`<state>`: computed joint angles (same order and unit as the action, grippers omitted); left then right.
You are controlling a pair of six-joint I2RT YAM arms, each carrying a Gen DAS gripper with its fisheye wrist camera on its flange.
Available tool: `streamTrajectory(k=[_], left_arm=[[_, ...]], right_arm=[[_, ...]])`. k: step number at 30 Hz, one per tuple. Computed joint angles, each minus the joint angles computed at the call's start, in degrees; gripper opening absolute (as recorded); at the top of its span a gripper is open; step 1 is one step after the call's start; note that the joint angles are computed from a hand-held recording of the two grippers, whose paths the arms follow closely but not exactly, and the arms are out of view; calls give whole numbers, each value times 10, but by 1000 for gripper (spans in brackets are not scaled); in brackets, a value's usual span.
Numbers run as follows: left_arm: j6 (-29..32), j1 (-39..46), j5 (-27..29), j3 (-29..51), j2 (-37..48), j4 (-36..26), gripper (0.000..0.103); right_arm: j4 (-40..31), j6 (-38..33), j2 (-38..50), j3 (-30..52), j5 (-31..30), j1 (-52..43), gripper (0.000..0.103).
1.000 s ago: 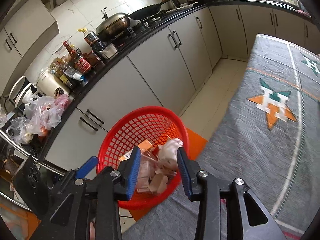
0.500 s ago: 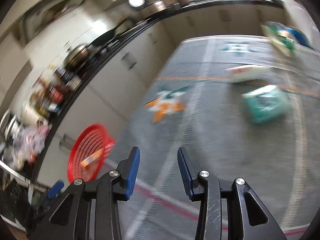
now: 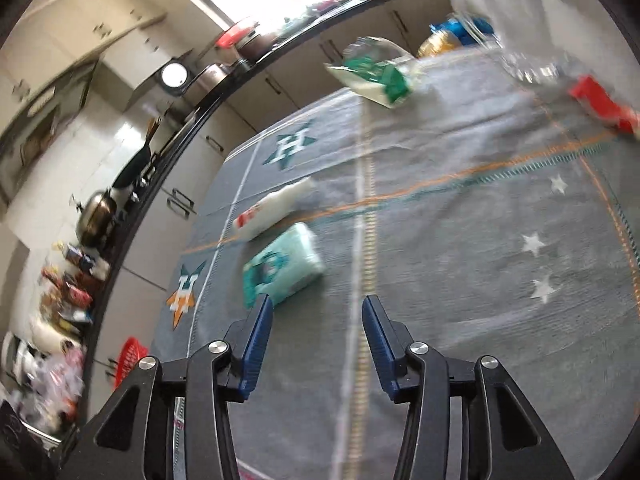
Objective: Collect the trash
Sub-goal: 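Move both open tools back over the table, then grasp the teal snack bag with the left tool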
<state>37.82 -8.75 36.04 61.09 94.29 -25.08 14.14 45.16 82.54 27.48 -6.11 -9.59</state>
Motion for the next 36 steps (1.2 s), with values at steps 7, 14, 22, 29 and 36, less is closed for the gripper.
streamTrajectory(k=[7, 14, 22, 29, 36], left_arm=[[-113, -153, -97, 140, 141, 63, 80], [-134, -199, -172, 405, 375, 0, 80], [-83, -198, -117, 439, 414, -65, 80], [-18, -239, -184, 271, 329, 63, 80], [-58, -231, -201, 370, 385, 31, 80]], right_arm=[[47, 51, -41, -58, -66, -78, 54], [91, 78, -20, -78, -122, -115, 54], [95, 80, -20, -75, -125, -107, 54], [91, 77, -6, -64, -108, -106, 54], [86, 68, -3, -64, -100, -110, 54]])
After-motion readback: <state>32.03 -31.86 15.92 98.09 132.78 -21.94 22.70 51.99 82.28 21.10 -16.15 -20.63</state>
